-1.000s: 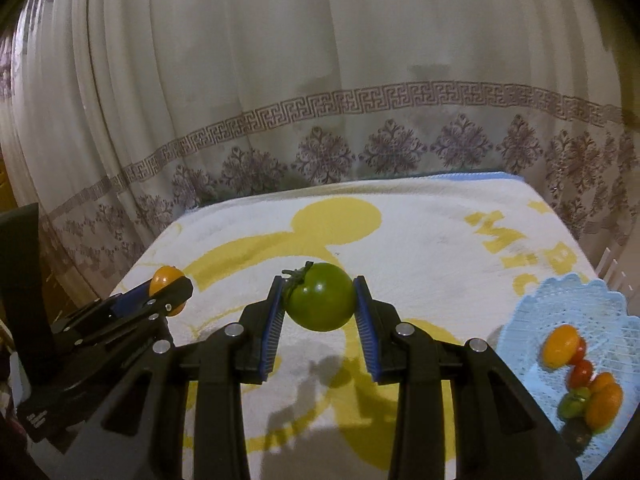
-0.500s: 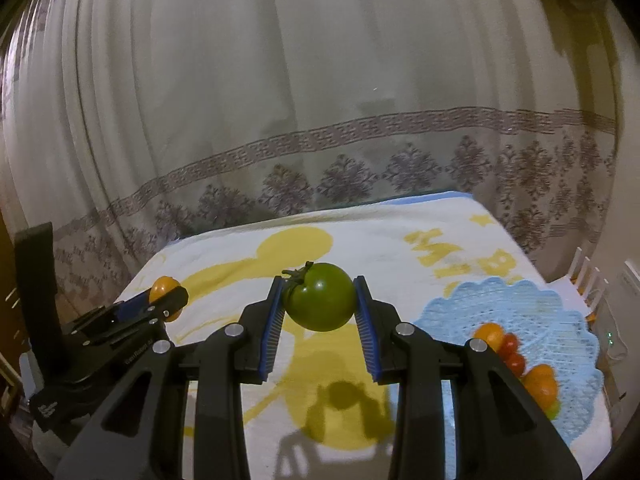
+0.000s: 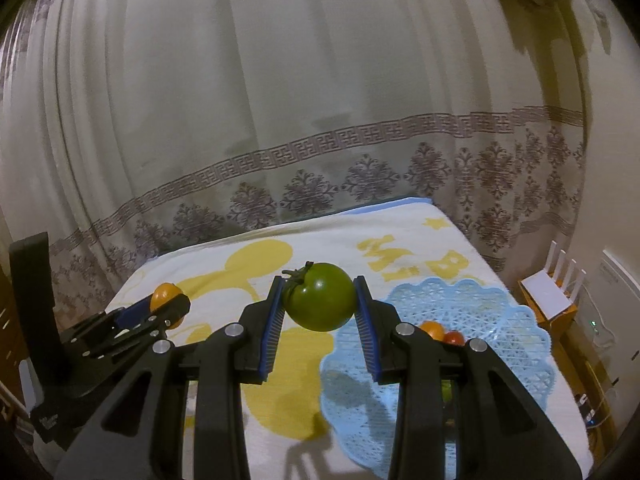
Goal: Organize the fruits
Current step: 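Lift and carry the orange cherry tomato and the green tomato over the blue basket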
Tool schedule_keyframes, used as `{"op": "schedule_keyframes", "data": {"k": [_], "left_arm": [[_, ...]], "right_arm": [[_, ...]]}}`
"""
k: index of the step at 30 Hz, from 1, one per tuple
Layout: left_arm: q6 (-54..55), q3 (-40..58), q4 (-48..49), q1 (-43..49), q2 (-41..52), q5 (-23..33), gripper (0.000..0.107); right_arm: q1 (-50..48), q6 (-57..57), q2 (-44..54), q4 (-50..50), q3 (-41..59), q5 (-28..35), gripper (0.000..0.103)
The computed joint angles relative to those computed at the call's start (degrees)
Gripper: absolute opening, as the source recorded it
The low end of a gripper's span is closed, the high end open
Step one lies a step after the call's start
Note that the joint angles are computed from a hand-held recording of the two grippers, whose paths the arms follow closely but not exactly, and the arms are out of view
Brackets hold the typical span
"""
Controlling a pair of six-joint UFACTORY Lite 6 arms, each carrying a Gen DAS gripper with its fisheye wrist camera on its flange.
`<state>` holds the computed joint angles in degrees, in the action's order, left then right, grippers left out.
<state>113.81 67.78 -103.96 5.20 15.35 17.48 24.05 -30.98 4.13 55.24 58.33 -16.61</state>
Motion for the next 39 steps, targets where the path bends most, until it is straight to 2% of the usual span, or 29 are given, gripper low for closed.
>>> {"op": "schedule_keyframes", "data": {"k": [9, 17, 21, 29, 39], "left_arm": [[-6.2, 0.5, 5.7, -5.1, 0.0, 0.8, 0.035], [-15.0, 2.1, 14.8, -10.0, 0.8, 2.9, 0.035], [-13.8, 1.8, 14.3, -12.4, 1.2, 2.5, 0.035], [-7.0, 0.4, 9.1, -14.5, 3.6, 2.9, 0.035], [-5.3, 0.8, 8.5, -15.1, 5.9, 2.6, 0.035]], "right_arm": [[-3.7, -6.1, -2.6, 5.0, -2.9, 1.4, 0.035], [-7.5, -5.7, -4.8, 5.0, -5.4, 3.9, 0.035], [-8.4, -8.5, -4.6, 8.1, -6.0, 4.9, 0.035], [-10.9, 3.4, -2.6, -1.7, -7.6, 6.5, 0.035], [-12.3, 5.0, 1.0, -3.0, -5.6, 7.3, 0.035]]}}
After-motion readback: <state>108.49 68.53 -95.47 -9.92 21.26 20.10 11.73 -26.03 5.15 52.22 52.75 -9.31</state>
